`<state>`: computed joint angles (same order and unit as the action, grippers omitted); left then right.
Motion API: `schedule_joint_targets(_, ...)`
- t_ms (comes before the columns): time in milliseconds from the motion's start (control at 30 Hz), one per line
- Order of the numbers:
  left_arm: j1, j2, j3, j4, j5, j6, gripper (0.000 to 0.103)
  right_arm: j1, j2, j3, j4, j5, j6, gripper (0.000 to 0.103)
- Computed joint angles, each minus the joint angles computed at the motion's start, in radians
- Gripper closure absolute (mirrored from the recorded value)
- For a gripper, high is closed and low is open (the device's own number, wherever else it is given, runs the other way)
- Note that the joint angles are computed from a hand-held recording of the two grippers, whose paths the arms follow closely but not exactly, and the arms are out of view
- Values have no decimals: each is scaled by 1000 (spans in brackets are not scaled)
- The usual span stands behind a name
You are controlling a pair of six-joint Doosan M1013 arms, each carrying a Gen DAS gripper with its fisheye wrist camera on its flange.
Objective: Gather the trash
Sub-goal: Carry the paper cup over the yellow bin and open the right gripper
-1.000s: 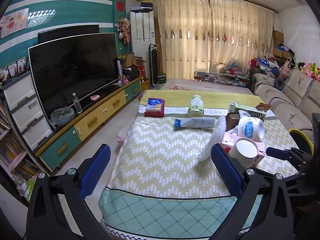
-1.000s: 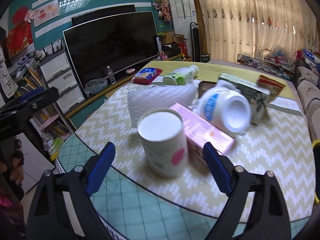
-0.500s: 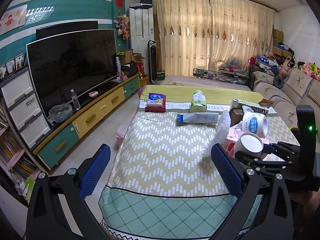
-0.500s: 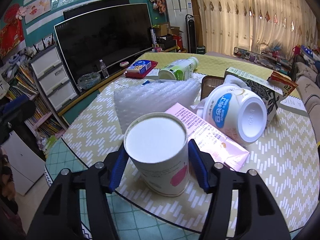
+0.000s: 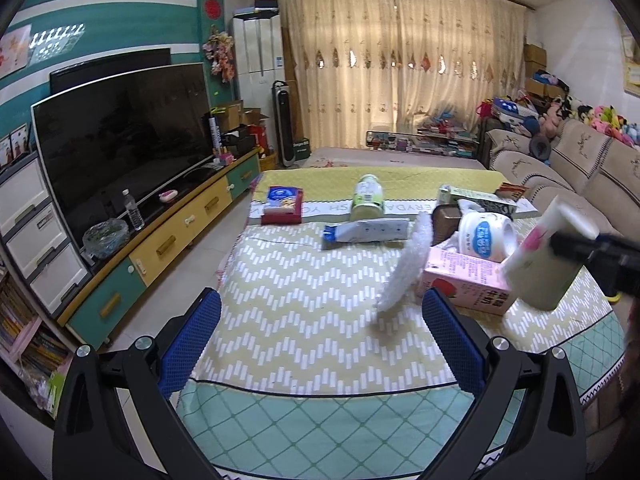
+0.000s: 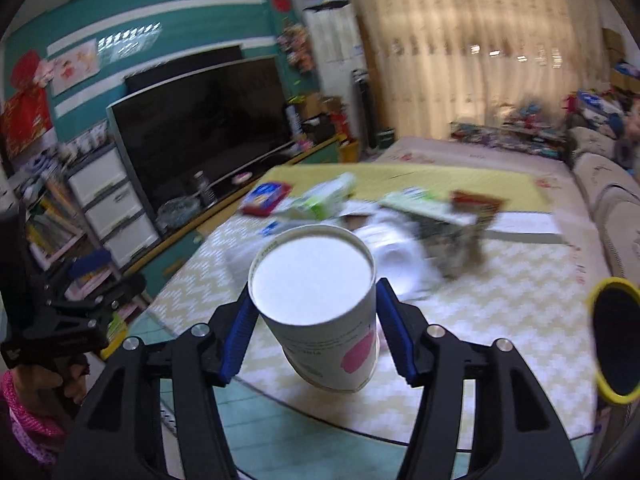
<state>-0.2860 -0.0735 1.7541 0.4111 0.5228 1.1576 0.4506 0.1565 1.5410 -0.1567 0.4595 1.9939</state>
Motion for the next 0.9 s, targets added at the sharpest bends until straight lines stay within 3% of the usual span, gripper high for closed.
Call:
schedule_joint_targets(133, -17, 15, -11, -29, -5, 42, 4, -40, -42, 41, -225, 24, 249, 47)
schedule_joint_targets(400, -44, 73, -53, -119, 12, 123, 4, -204, -79, 101, -446, 144, 588, 47)
schedule_joint_targets(533, -48, 106, -81, -154, 22, 146, 4, -290, -47, 100, -458, 205, 616, 46)
schedule_joint_targets(700, -65, 148, -113, -144, 31, 153, 4, -376, 27, 74, -364, 261, 543, 46)
schedule_joint_targets(900, -71, 196, -157, -190, 62, 227, 4, -417, 80, 70, -286, 302, 508, 44)
